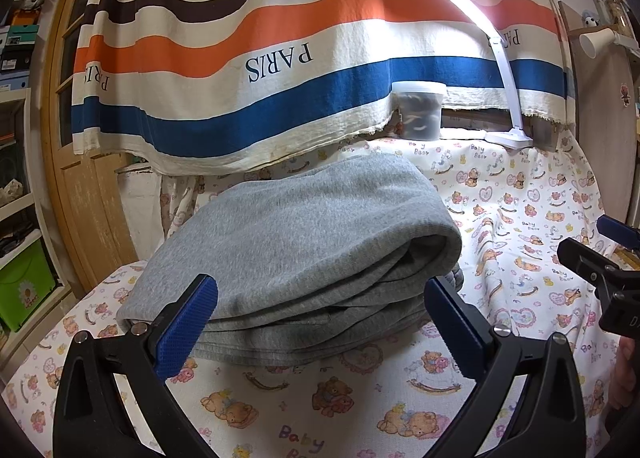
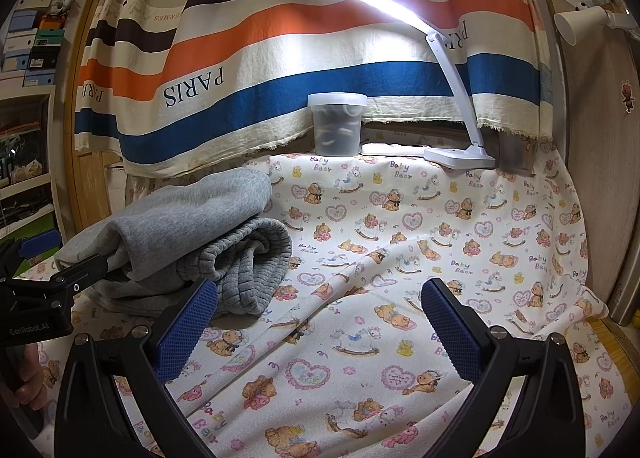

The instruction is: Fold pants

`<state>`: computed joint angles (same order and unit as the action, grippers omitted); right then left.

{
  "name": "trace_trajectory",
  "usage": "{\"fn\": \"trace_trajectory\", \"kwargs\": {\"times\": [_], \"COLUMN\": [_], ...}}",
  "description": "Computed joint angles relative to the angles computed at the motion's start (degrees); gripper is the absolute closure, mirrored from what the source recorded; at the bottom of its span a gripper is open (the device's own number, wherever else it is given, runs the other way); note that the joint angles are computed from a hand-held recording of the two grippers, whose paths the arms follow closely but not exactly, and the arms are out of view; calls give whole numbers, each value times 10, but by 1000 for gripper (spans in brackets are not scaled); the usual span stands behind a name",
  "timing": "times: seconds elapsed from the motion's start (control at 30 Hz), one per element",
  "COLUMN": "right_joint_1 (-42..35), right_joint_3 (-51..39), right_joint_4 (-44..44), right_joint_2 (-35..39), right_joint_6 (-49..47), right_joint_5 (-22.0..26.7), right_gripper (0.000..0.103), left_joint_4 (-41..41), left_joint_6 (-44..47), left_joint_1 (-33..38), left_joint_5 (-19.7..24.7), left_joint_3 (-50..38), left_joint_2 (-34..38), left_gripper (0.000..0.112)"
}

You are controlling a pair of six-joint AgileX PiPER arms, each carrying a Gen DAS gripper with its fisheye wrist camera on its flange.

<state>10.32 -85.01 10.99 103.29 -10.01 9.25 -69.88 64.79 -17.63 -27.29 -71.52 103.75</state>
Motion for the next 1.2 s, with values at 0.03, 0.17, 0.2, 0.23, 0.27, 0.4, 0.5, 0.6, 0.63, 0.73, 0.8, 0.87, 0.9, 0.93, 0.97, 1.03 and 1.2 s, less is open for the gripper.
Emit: {"fn": "trace_trajectory", "kwargs": {"times": [0.03, 0.17, 0.2, 0.23, 0.27, 0.4, 0.5, 0.6, 0.63, 0.73, 0.8, 0.87, 0.9, 0.93, 0.97, 1.03, 1.2], "right_joint_1": [0, 0, 0, 0, 0, 0, 0, 0, 0, 0, -1, 0, 0, 0, -1, -1, 0], "right_joint_3": [0, 0, 0, 0, 0, -2, -2, -3, -3, -3, -3, -3, -3, -3, -3, -3, -3], "right_joint_4": [1, 2, 3, 3, 3, 1, 0, 1, 1, 2, 3, 3, 3, 4, 6, 6, 5], "right_joint_2": [0, -1, -1, -1, -1, 0, 0, 1, 0, 0, 1, 0, 0, 1, 1, 1, 1], "right_joint_6": [-1, -2, -3, -3, -3, -1, 0, -2, -1, -2, -4, -3, -3, -5, -6, -7, -6], "right_joint_5": [0, 0, 1, 1, 1, 2, 2, 2, 3, 3, 3, 3, 3, 3, 3, 3, 3], "right_gripper": [1, 1, 1, 1, 1, 1, 1, 1, 1, 1, 1, 1, 1, 1, 1, 1, 1], "left_joint_4": [-1, -3, -2, 0, 0, -3, -1, 1, 0, 0, 2, 2, 1, 1, 1, 2, 2], "left_joint_6": [1, 3, 2, 1, 1, 5, 3, 2, 3, 3, 1, 2, 3, 2, 3, 3, 3], "left_joint_1": [0, 0, 0, 0, 1, 1, 2, 3, 3, 3, 3, 4, 3, 4, 4, 5, 5], "left_joint_5": [1, 0, 0, 1, 2, 4, 5, 6, 6, 5, 6, 7, 6, 6, 8, 9, 9], "left_joint_3": [0, -1, -1, -1, -1, -2, -1, -1, -1, -1, -1, -1, -1, -1, -1, 0, -1], "left_joint_2": [0, 0, 0, 0, 0, 0, 0, 0, 1, 1, 0, 1, 1, 0, 0, 0, 1], "left_gripper": [10, 10, 10, 10, 10, 10, 10, 10, 10, 10, 10, 10, 10, 10, 10, 10, 10]}}
